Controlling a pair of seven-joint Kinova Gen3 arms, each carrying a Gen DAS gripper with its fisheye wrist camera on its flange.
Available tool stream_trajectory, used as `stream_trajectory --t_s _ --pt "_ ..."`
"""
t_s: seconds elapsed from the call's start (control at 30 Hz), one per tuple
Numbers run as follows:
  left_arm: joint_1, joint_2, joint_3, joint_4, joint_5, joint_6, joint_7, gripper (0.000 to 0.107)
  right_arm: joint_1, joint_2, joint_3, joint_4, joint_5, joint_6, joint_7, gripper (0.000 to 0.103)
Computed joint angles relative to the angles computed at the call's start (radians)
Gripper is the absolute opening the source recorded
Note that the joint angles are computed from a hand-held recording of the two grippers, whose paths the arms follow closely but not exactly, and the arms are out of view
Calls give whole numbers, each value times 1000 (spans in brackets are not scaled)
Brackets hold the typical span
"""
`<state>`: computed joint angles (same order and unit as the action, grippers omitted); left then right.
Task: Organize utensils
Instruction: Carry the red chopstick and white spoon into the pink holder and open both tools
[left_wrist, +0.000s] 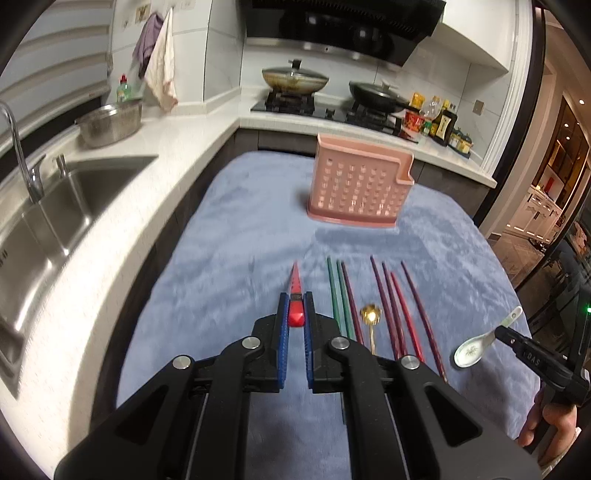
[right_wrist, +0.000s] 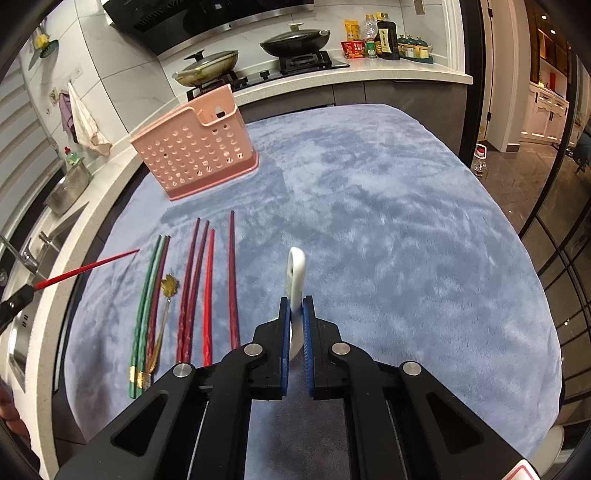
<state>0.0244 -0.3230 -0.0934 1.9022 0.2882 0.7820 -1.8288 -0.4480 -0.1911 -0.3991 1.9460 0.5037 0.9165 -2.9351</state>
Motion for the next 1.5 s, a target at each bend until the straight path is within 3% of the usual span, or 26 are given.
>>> stream_trajectory --t_s 0.5,0.87,0.93,1.2,1.5 --pt "4 95 19 -225 9 -73 21 7 32 35 53 -116 39 -54 129 7" --pt "7 246 66 -477 77 -199 7 7 38 222 180 -403 109 -121 303 7" --pt "6 285 91 -520 56 -253 28 7 26 269 213 -466 99 -126 339 6" --pt "9 456 151 -693 -24 -264 120 7 -4 466 321 -697 11 -104 479 6" --pt "24 573 170 -722 -111 -207 198 7 -27 566 386 -759 -102 -95 602 7"
